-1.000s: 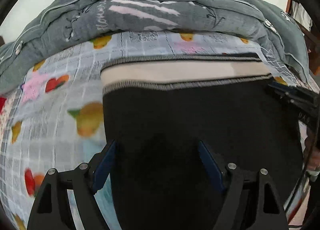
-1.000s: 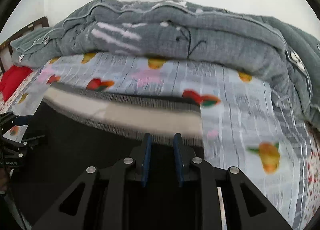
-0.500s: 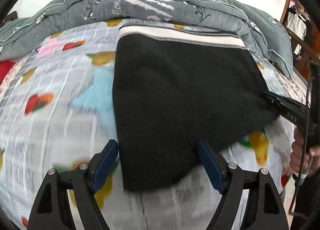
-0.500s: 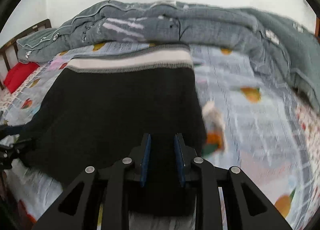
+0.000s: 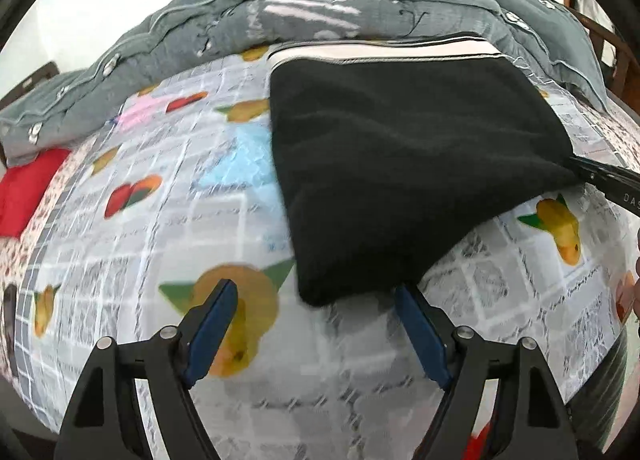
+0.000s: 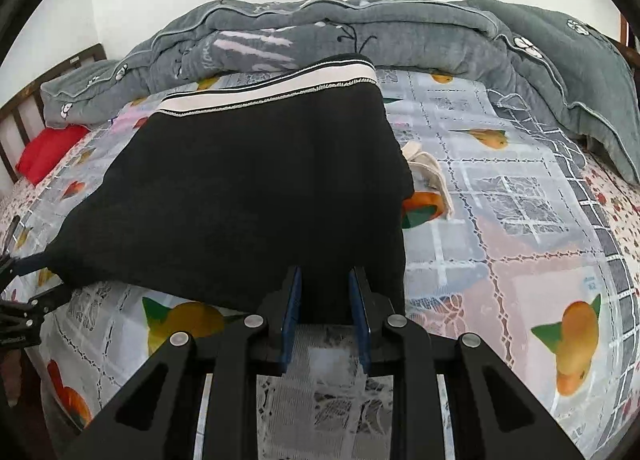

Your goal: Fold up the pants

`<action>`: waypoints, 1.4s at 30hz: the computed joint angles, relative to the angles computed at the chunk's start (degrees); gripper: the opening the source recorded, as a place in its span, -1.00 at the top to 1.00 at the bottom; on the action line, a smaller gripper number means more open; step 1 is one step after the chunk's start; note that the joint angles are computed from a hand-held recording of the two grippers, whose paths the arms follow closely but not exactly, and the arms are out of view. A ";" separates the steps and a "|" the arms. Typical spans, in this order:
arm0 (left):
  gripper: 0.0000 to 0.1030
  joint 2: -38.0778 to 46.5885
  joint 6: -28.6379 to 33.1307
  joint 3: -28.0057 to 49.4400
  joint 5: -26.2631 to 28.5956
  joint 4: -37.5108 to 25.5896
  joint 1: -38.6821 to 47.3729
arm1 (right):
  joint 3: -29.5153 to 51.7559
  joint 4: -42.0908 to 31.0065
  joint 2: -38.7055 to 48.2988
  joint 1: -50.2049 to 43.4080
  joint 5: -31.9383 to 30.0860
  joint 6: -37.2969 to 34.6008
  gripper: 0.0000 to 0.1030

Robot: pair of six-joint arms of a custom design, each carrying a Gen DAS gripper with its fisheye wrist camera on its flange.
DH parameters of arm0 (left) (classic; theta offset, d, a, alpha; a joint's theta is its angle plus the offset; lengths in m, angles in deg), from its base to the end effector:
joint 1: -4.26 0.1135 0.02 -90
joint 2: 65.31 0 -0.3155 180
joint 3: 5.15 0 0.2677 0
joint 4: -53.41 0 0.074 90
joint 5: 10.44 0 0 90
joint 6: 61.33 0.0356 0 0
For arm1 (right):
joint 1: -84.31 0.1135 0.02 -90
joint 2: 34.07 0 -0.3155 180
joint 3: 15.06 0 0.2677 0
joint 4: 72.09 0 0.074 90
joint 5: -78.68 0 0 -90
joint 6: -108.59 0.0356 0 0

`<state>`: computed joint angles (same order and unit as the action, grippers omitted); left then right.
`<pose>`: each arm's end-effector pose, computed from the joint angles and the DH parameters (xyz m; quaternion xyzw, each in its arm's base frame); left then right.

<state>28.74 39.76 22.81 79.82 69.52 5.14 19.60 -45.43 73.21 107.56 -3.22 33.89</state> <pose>0.2212 0.0032 0.0996 0.0844 0.9358 0.0336 0.3405 0.2497 0.1018 0.0808 -0.0377 0.9243 0.0617 0.3746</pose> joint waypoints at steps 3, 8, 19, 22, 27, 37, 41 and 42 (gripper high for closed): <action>0.26 1.48 -1.78 0.66 0.63 2.91 -2.65 | -0.12 1.27 0.79 -1.70 -2.65 1.71 0.51; 0.57 8.27 -8.82 2.54 3.96 9.78 2.87 | 0.07 2.58 1.68 -1.62 -4.19 2.79 0.51; -0.06 -1.83 -3.76 -4.17 15.41 4.84 14.01 | -0.64 -0.42 -3.92 -1.19 -0.15 0.69 0.34; -0.10 -5.73 -4.49 -2.59 23.30 -0.78 19.36 | -0.89 1.05 -4.85 -2.35 -0.36 -0.74 0.24; -0.12 -2.38 -8.61 4.64 15.97 -2.68 10.49 | 5.00 -1.85 0.99 -2.83 -0.02 -1.42 0.22; -0.26 4.74 -9.67 14.39 17.42 -10.03 9.69 | 7.41 -3.13 -0.33 -9.92 -4.00 -1.76 0.02; -0.22 3.37 -9.76 18.17 14.29 -11.46 8.18 | 13.94 -9.28 -0.42 -10.78 -5.99 -4.64 0.02; -0.22 3.81 -9.79 19.44 14.22 -11.96 7.85 | 15.40 -10.23 -0.15 -10.60 -6.22 -5.19 0.02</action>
<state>32.55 29.98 42.25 94.04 57.56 12.99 35.00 -55.65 73.07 96.96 -9.44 28.70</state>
